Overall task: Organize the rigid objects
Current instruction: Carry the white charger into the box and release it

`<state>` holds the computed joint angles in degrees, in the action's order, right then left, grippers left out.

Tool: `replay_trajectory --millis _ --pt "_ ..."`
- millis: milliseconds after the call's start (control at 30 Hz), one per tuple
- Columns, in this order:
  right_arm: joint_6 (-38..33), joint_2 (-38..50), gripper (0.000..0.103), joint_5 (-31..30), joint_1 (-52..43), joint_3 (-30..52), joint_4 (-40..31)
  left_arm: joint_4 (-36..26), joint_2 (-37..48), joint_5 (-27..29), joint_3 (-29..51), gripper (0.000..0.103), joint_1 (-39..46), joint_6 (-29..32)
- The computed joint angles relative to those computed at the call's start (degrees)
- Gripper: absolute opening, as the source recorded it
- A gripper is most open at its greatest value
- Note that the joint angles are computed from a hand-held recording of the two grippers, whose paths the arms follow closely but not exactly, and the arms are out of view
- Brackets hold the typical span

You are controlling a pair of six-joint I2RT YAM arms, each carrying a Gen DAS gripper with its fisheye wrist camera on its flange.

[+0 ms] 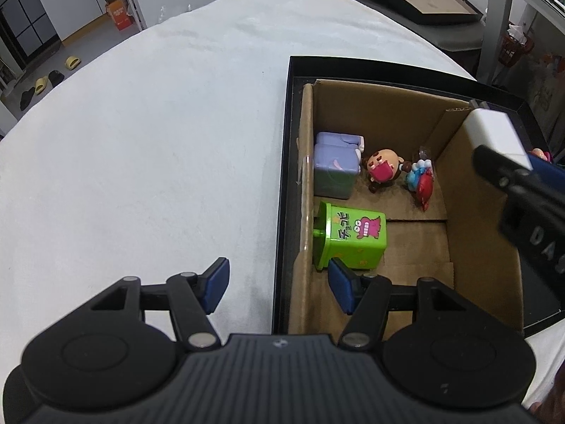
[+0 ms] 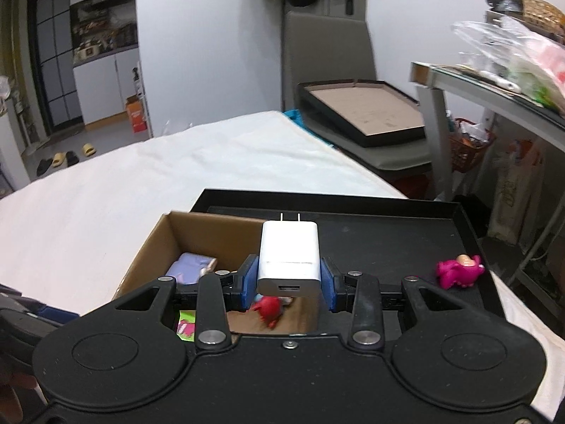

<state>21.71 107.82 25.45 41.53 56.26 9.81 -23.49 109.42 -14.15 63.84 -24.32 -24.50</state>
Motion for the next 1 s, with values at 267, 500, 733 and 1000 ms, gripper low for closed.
replay_trajectory --millis 267,500,733,1000 --pt "0.25 5.01 0.036 -1.58 1.62 4.65 -2.45 3.36 0.16 2.63 -1.63 0.046 1.87 0.16" --pt "1.37 7.17 0.047 -3.22 1.53 7.09 -3.28 5.22 0.12 9.40 -2.62 0.011 3.88 0.01" --pt "2.41 7.65 0.054 -2.40 1.03 7.53 -4.11 5.67 0.22 9.07 -2.85 0.011 3.53 0.01" --pt "2.02 6.48 0.059 -2.07 0.63 6.59 -3.78 4.09 0.88 8.98 -1.41 0.011 3.46 -0.09"
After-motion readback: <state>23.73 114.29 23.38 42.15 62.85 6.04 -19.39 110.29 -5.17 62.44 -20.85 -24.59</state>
